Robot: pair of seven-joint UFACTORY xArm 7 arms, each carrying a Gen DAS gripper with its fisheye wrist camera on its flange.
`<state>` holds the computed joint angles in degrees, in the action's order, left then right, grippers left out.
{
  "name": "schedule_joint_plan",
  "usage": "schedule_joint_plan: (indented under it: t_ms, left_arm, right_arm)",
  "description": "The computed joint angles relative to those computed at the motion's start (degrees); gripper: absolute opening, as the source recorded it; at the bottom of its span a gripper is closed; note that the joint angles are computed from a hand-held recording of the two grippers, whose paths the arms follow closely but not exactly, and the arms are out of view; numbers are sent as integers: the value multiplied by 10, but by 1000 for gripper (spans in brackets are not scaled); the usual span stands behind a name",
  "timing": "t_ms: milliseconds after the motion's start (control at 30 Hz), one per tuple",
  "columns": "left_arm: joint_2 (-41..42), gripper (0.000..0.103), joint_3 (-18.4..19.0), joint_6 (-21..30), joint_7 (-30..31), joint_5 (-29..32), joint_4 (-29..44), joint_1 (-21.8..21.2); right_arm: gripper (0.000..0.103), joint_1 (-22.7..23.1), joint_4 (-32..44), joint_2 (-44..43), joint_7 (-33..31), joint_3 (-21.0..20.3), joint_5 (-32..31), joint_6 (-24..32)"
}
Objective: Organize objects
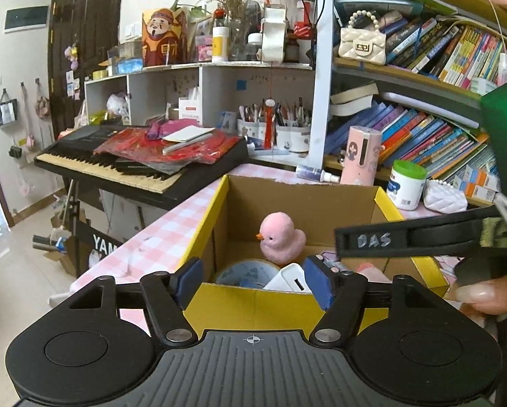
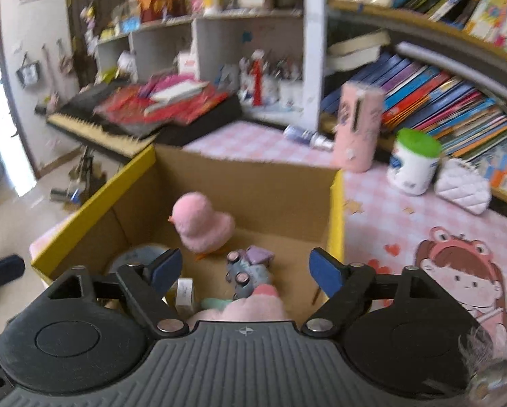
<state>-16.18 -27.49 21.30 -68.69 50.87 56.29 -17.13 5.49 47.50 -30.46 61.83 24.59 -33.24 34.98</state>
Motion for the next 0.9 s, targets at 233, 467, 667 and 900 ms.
schedule_joint_plan:
  t_ms: [233,467,667,900]
  left_arm:
    - [-39,85,-2,-7,3,-18,-28,6]
    - [-91,92,1,-27,61,-102,-82,1]
    - [-141,96,12,-21,144,-185,-131,-30]
    - [-195,97,19,15,233,-277,-176,-76]
  right_arm:
    - [97,-24,6,-64,79,64,-28,96]
    - [103,-9,12,-100,135,135,-22,239]
    - [103,31,24,-106,169,166,9,341]
    - [103,69,51,-95,226,214,51,456]
